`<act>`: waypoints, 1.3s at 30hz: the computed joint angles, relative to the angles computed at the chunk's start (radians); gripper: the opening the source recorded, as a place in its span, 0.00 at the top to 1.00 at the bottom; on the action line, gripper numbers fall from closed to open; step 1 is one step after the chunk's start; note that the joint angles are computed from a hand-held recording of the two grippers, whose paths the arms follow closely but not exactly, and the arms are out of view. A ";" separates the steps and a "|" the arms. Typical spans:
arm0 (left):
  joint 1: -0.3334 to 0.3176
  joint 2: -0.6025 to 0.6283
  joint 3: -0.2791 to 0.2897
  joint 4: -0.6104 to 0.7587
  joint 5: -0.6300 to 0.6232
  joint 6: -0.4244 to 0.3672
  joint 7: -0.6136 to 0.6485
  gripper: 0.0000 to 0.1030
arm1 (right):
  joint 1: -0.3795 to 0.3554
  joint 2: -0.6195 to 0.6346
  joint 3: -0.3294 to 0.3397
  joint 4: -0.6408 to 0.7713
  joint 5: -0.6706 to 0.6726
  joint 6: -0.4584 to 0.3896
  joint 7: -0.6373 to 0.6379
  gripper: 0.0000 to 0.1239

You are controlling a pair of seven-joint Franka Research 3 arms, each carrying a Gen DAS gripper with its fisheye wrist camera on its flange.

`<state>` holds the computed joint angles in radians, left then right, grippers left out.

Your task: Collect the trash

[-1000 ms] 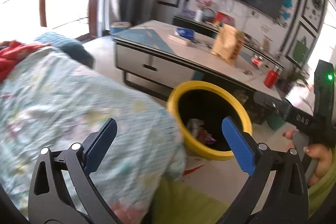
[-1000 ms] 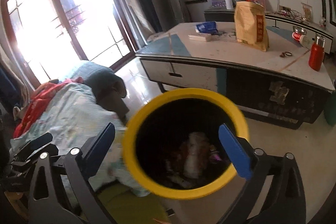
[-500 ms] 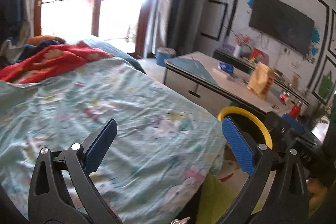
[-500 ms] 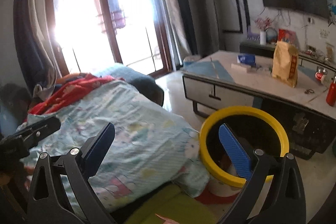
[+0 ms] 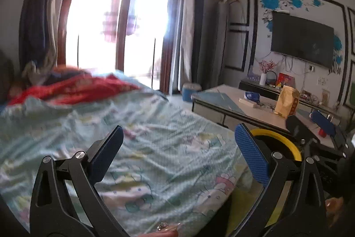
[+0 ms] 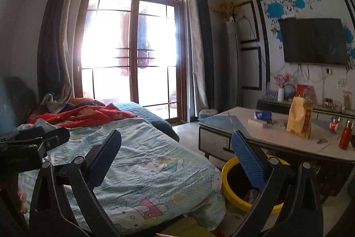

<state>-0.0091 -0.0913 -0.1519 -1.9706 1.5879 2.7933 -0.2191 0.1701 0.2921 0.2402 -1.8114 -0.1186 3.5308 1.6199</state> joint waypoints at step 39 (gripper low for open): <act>0.009 0.005 0.008 -0.010 -0.032 0.030 -0.011 0.10 | 0.055 0.014 -0.028 0.022 0.174 -0.073 -0.137 0.22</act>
<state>0.0002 -0.0863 -0.1444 -1.9804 1.5557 2.8237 -0.2298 0.2255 0.3056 0.2122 -1.7893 0.0552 3.4583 1.4834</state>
